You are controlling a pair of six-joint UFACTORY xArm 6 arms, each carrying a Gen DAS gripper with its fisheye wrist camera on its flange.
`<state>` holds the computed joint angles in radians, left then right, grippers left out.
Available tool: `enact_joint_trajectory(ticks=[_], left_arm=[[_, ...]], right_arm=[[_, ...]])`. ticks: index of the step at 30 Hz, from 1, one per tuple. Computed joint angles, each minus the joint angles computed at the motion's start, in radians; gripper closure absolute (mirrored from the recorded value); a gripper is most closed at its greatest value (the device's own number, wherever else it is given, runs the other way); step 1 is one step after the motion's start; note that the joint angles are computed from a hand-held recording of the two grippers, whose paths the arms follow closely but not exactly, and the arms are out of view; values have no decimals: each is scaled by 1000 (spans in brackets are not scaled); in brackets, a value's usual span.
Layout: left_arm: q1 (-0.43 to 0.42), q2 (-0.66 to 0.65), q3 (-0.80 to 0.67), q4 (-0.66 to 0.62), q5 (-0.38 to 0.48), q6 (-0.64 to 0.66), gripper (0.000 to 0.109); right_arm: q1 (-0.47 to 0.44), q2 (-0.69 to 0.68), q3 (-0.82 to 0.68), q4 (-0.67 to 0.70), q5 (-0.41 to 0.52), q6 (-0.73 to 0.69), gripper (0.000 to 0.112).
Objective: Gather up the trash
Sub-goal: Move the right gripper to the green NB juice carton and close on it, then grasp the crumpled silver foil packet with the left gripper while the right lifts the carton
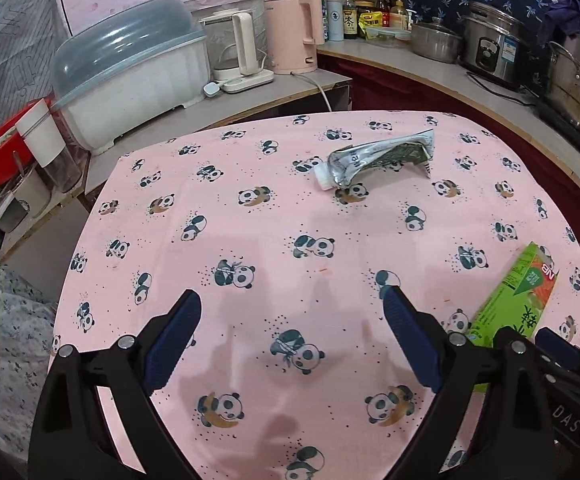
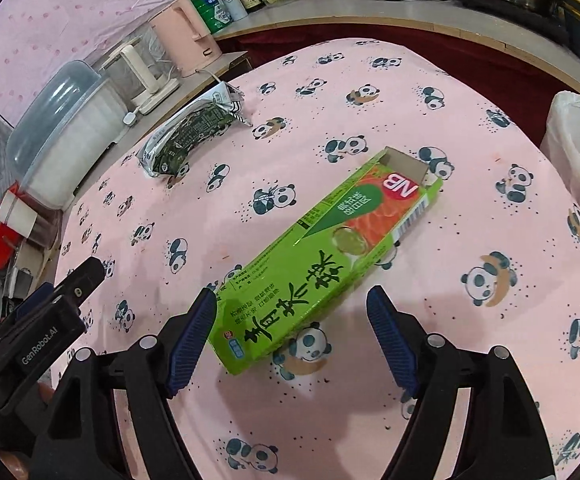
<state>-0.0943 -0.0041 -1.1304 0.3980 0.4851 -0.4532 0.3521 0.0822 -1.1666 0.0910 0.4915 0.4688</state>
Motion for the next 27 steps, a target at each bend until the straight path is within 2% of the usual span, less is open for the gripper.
enact_joint_trajectory(ticks=[6,8,12,15,22,27], left_arm=[[30,46,-42,-42,-29,90,20],[36,71,-64,-57,-39,123,20],[38,133,-127,-104,-48,204,18],[35,182,-174,-142,-57,262,17],[19,321,-329,-230,-56,407,16],[4,436,-479,-295,-42,497,16]], right_arm=[[6,78,-73,-55,9,65,37],[6,101,-101,-72,14,76,42],[0,139,-150,-91,24,91,70],[-8,154,-164,-53,1,69,79],[-19,182,-212,-80,-17,73,87],[-40,201,-240,-41,-14,49,89]])
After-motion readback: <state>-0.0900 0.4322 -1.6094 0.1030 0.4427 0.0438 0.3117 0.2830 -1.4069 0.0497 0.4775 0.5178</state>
